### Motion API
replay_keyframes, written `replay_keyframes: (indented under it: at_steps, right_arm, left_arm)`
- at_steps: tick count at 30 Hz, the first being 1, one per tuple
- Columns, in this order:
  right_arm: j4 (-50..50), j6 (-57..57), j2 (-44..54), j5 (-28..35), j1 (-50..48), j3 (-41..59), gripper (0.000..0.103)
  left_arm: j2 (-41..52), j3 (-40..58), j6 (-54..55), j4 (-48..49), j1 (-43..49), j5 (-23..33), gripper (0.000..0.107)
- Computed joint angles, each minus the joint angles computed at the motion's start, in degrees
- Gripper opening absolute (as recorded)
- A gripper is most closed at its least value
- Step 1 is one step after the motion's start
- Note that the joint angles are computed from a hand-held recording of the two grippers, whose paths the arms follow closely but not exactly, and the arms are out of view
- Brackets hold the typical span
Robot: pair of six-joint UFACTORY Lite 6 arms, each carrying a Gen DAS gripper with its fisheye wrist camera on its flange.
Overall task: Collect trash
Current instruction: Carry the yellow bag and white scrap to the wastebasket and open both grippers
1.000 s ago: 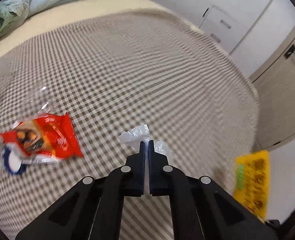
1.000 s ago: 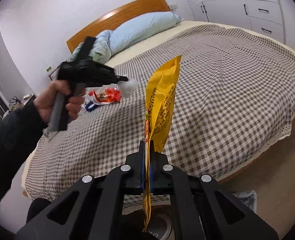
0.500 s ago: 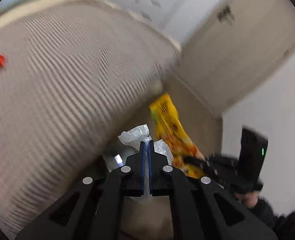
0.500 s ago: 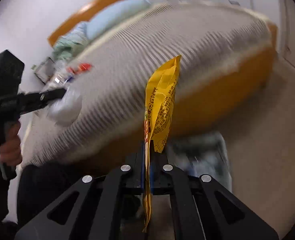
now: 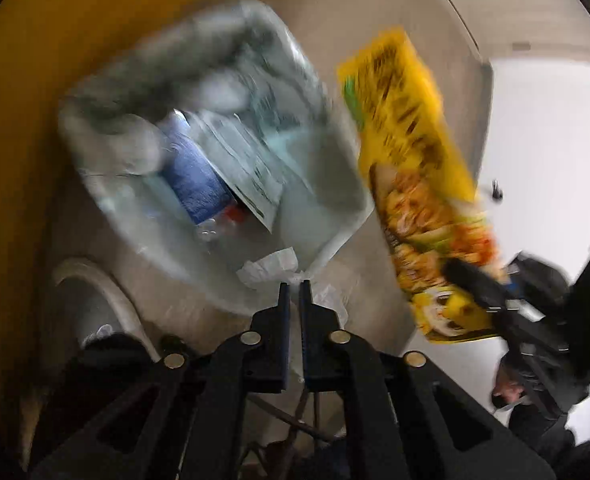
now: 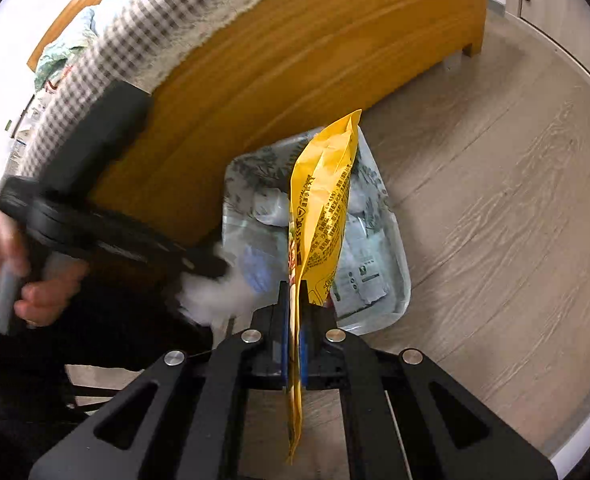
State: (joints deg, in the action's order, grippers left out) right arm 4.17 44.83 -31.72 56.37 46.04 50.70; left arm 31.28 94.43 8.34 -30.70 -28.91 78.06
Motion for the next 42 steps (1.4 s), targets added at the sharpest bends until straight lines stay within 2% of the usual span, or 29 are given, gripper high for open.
replay_keyframes:
  at_steps: [1,2,3,4,6,9,11,13,15,17,18,19,21,24,28,31,36,42]
  right_arm:
    - [1.0,-1.5,0.3,-0.8,-0.9,-1.2,0.004]
    - [2.4,-3.4,0.9,-1.7,-1.9,-2.2,0.004]
    - [3.8,-5.6,1.3,-2.0,-2.8,-2.8,0.004]
    - [6.1,-9.5,2.9,-3.0,-3.9,-3.8,0.004]
    - [8.4,-16.2,6.5,-4.3,-5.7,-4.3,0.004]
    - [10.3,-24.0,14.4,-7.5,-7.2,-3.1,0.004]
    - [10.2,-28.6,22.5,-9.9,-7.9,0.1,0.004]
    - [10.5,-31.7,28.7,-11.6,-9.1,2.9,0.006]
    - [9.4,-33.6,38.4,-12.8,-8.9,7.6,0.006]
    - [3.2,-31.3,46.6,-12.8,-7.3,12.4,0.022]
    - [1.4,-30.2,50.6,-11.5,-7.3,14.6,0.062]
    - [0.6,-28.9,52.4,-10.5,-7.4,15.5,0.073]
    - [3.6,-29.3,52.2,-10.3,-9.0,14.7,0.073]
    - [2.8,-25.0,46.5,-8.7,-9.4,11.2,0.073]
    - [3.3,-18.5,33.4,-6.0,-9.7,3.6,0.073]
    - [2.4,-12.3,27.1,-2.4,-8.1,2.4,0.073]
    - [-2.0,-2.4,25.4,5.4,-2.4,11.9,0.073]
    - [-10.3,2.9,30.5,18.2,2.9,33.7,0.073]
  left_arm:
    - [0.3,-2.6,1.2,-0.1,-0.3,-3.1,0.04]
    - [-1.0,-7.3,-0.1,1.3,-0.5,-6.8,0.053]
    - [-1.8,-10.6,-3.7,3.3,-0.8,-9.1,0.059]
    - [-1.7,-13.2,-6.1,4.7,-0.6,-9.5,0.059]
    - [-0.7,-13.1,-7.3,6.0,0.0,-5.8,0.059]
    - [-2.7,-8.1,-8.9,10.6,1.6,-4.0,0.059]
    - [-7.2,-3.8,-10.8,15.2,3.3,-4.0,0.06]
    - [-12.1,-1.6,-10.6,14.0,6.9,-3.7,0.069]
    - [-15.4,-1.3,-10.3,12.3,9.3,-3.7,0.074]
    - [-17.9,-2.3,-11.1,12.5,10.9,-3.5,0.076]
    - [-17.3,-1.3,-12.5,13.4,10.5,-2.8,0.076]
    - [-16.8,-1.3,-13.6,14.8,10.2,-1.8,0.076]
    - [-16.0,0.5,-14.5,15.9,10.1,0.5,0.076]
    - [-16.9,0.2,-13.3,14.3,10.4,-0.2,0.076]
    - [-17.9,-0.5,-11.6,12.7,11.0,-0.8,0.076]
    - [-18.7,0.5,-11.5,12.1,10.9,-0.6,0.076]
    - [-21.3,3.9,-10.7,8.4,12.0,0.1,0.076]
    - [-24.4,13.6,-9.8,5.6,18.1,6.1,0.076]
